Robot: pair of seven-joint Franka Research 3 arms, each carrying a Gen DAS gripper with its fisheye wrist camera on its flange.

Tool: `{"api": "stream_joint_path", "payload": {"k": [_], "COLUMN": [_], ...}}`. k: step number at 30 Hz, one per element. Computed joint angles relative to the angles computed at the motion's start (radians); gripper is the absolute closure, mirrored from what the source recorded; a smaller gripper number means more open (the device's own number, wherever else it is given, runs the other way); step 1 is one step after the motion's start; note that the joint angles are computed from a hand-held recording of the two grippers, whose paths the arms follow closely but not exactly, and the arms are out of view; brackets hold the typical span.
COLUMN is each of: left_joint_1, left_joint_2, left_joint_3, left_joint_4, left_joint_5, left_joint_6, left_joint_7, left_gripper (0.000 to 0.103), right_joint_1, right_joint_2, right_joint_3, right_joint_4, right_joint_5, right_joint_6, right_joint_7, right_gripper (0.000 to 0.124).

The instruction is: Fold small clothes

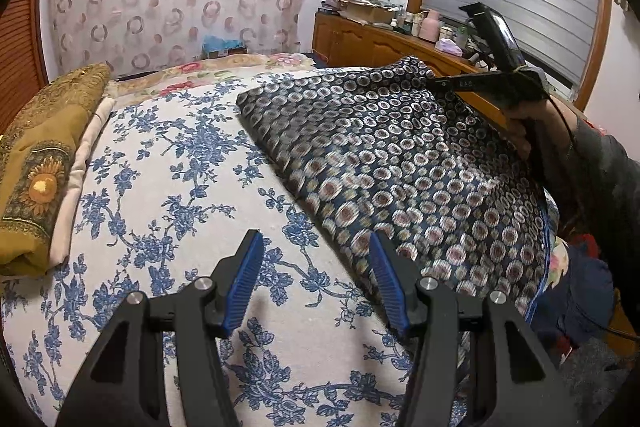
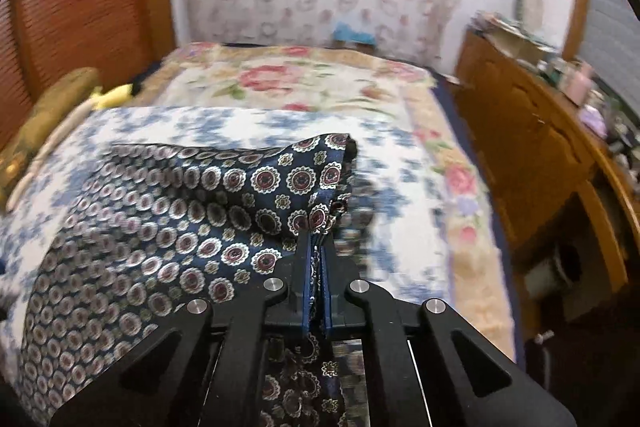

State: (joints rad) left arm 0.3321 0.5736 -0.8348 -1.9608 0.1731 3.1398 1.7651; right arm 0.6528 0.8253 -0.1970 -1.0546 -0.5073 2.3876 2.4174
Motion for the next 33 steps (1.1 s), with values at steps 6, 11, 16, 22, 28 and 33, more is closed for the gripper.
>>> {"api": "stream_joint_path", "payload": {"k": [6, 11, 16, 22, 28, 33], "left_joint_1": [-0.009, -0.026, -0.049, -0.086, -0.119, -0.169], "left_joint_2": [0.006, 0.004, 0.002, -0.002, -0.005, -0.014], "left_joint_3": [0.002, 0.014, 0.03, 0.059, 0.086, 0.134], "left_joint_4": [0.006, 0.012, 0.019, 0.031, 0.042, 0.053], "left_joint_5": [-0.002, -0.012, -0.028, -0.057, -0.093, -0.12], "left_joint_6": [-0.012, -0.022, -0.036, -0.055, -0.083, -0.114], "left_joint_7": [0.006, 0.015, 0.027, 0.049, 0.075, 0.093], "left_gripper": [0.049, 0.049, 0.049, 0.049, 0.049, 0.049], "right_joint_1": [0.009, 0.04, 0.051, 0.037, 0.073, 0.112], "right_joint_2": [-0.02, -0.148, -0.223, -0.199, -0.199, -0.218], "right_joint_3": [-0.006, -0.001, 0.044, 0.107, 0.068, 0.03], "right_joint_4": [-0.018, -0.223, -0.365, -0.385, -0.41, -0.447], "right_joint_5": [-0.026, -0.094, -0.114, -0.017, -0.017, -0.076], "right_joint_6": [-0.054, 0.078, 0.176, 0.171, 0.19, 0.199], "right_joint_7": [0.011, 0.072, 0.085, -0.03, 0.004, 0.099], "right_gripper": [0.081, 0.072, 0.057, 0.053, 0.05, 0.042]}}
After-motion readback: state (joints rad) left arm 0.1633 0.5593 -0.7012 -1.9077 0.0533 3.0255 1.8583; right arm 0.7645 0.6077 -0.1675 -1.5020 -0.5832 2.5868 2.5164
